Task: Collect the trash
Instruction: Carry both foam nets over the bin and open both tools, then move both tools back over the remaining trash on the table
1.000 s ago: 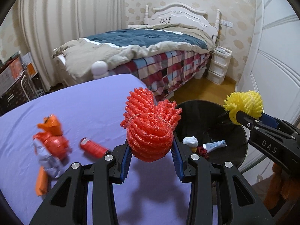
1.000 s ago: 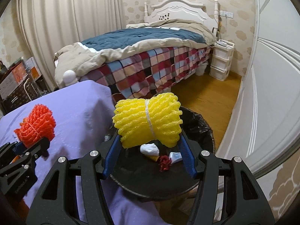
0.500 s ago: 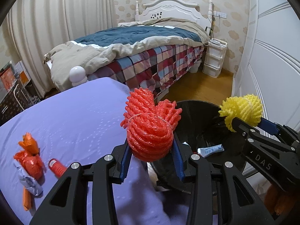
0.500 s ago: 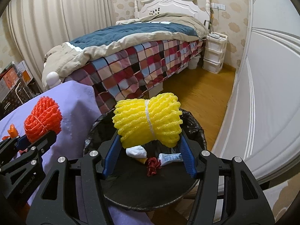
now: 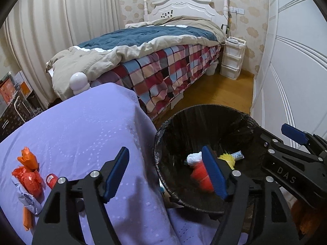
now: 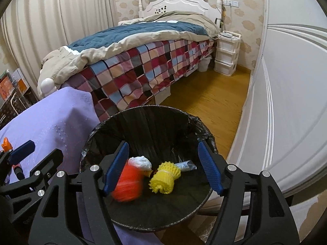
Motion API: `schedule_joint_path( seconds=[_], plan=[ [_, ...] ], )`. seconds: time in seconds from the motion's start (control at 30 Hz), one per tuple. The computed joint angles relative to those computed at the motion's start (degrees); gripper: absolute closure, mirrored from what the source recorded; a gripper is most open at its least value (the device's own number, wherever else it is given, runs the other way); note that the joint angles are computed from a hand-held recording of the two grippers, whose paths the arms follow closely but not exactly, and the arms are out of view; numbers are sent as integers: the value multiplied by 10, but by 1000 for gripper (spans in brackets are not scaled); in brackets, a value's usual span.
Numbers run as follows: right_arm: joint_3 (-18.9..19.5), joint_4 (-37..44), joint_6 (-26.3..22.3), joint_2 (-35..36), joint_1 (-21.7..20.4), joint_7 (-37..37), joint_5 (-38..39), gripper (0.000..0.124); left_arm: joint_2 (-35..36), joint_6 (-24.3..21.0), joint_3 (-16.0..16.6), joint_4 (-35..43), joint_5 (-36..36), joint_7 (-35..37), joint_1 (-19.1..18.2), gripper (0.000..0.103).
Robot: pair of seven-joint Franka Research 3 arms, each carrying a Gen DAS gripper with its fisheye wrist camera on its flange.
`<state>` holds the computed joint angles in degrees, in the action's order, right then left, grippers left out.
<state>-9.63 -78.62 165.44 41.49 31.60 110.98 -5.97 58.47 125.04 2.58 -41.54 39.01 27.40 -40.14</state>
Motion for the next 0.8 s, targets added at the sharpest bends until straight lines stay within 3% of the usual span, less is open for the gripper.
schedule_joint_path(
  seconds=[0.33,0.8],
  plan=[
    [8,-105,42,-63,22,3,3,54,-180,49,-17,-282,77,-122,1,29],
    [65,-204,79,-129,40,-69,35,54,-379,14,-103,-569,151,-283,58,29]
  ],
)
